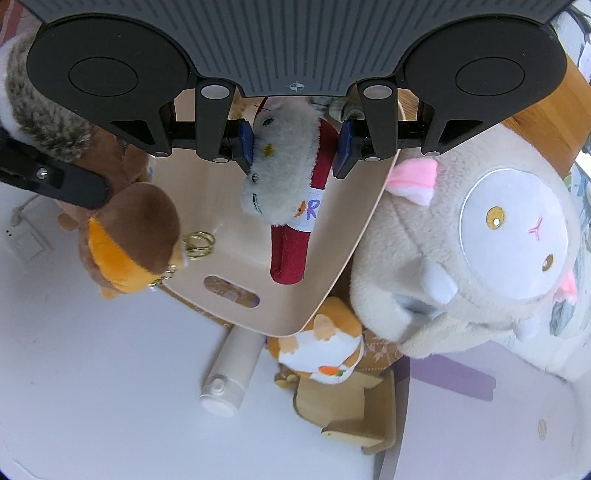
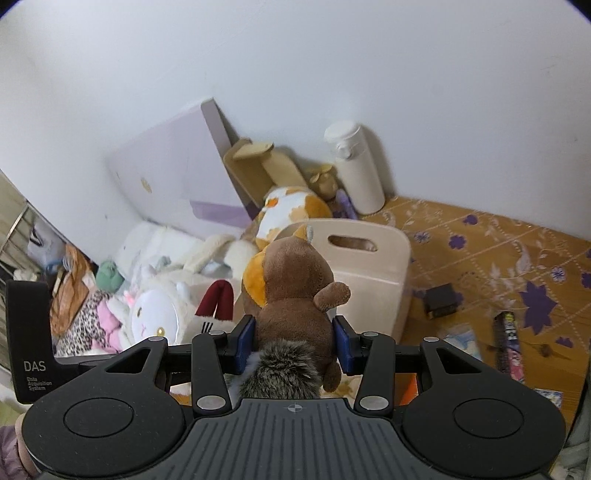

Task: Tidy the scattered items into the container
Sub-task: 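Lift both plushes and carry them over the beige basket, then open both grippers to release the plushes into the basket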

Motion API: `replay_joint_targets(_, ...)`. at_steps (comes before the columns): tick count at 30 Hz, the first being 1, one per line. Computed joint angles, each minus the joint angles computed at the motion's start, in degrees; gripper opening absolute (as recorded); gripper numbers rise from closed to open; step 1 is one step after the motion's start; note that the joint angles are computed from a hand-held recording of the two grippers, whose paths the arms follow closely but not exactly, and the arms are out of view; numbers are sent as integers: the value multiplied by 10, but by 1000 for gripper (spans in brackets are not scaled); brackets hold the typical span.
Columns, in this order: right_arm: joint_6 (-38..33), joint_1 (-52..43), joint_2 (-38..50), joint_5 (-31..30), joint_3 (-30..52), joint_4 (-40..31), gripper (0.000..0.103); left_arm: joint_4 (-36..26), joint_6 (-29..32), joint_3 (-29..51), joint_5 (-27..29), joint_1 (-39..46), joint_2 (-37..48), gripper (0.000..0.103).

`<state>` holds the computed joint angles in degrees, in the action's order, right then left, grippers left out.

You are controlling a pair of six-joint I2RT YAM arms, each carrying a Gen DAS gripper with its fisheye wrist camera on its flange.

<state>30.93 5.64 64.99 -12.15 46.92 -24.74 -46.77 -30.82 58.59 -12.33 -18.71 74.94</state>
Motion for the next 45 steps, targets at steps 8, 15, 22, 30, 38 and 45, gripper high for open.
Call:
replay_joint_targets(8,15,38,111,29,38,11,42,30,48,-21,50,41,49,44)
replay_joint_targets(15,24,56,187,41,61,15,42,43,79,-31,68,57,95,45)
replay_joint_targets(22,15,70,240,34,79,21,43,37,90,-23,71,63,123,49)
replay_joint_targets(30,5,75,240,33,87,19,59,30,86,-22,56,55,117,69)
replay_joint_targets(38,3,67,190,45,78,8,86,28,73,-14,46,36,106,74)
replay_joint_targets(45,7,59,144,51,58,-7,86,22,64,-7,26,-2,93,74)
